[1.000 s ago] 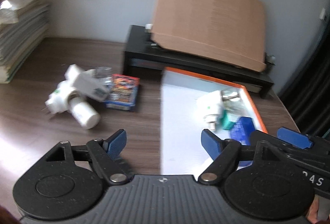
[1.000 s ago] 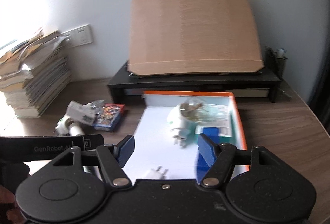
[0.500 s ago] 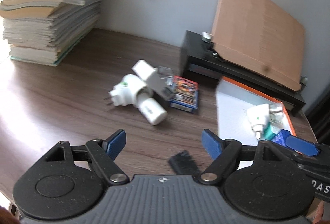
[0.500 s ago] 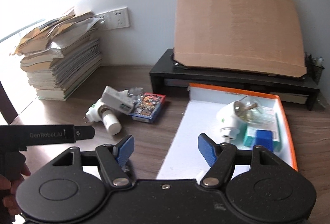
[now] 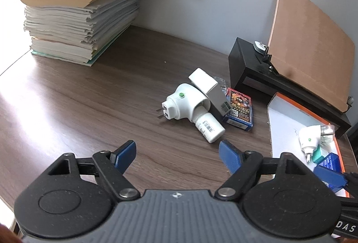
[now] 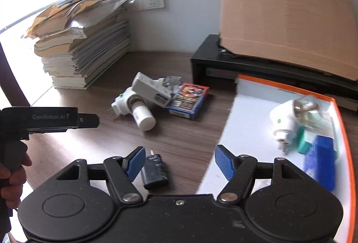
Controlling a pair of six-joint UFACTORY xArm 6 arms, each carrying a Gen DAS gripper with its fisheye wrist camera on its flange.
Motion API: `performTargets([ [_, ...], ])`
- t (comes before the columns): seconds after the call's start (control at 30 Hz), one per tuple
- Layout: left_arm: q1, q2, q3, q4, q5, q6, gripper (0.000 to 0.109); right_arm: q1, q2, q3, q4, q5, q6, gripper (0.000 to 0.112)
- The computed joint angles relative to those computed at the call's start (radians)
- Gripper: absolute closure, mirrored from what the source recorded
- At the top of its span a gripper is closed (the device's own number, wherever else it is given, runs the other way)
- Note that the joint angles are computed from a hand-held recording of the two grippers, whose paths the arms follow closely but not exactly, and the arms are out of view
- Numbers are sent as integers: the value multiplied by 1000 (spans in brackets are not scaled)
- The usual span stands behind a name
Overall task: Organize rigid objects
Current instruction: 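Grasp the white pill bottle with the right gripper while the left grasps the white plug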
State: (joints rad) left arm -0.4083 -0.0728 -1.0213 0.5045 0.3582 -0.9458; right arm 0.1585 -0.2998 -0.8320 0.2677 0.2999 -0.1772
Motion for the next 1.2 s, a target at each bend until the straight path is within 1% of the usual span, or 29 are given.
performTargets([
  [0.2,37,12,-6,-35,-14,55,24,41,134,-117,87,3,-106,32],
  [0.33,67,19,-7,-76,-28,107,23,65,261,-239,86,23,-138,34],
  [0.47,95,26,-5,-130,-41,176,22,81,391,-369,48,56,-129,36],
  [0.5,101,31,-6,-150,-46,197,21,84,418,-398,45,69,-131,38],
  [0.53,107,34,-6,-175,-51,224,21,87,444,-427,48,85,-140,42],
  [0.67,124,56,-14,-288,-78,349,20,99,529,-516,43,125,-151,45],
  [0.7,126,64,-19,-324,-85,389,20,102,546,-531,30,131,-142,49],
  [0.73,126,74,-26,-364,-91,438,19,103,561,-545,17,134,-131,56],
  [0.8,124,94,-43,-432,-103,522,17,102,580,-565,19,146,-131,72],
  [0.9,119,135,-82,-517,-111,633,14,102,565,-540,38,124,-143,72],
  [0.97,115,166,-113,-569,-111,701,13,99,543,-512,26,109,-116,72],
  [1.07,102,222,-176,-715,-96,875,10,88,493,-455,37,102,-84,72],
  [1.13,93,261,-217,-761,-90,956,10,80,456,-416,49,99,-64,72],
  [1.2,83,306,-268,-827,-75,1065,10,70,418,-372,30,95,-25,72],
])
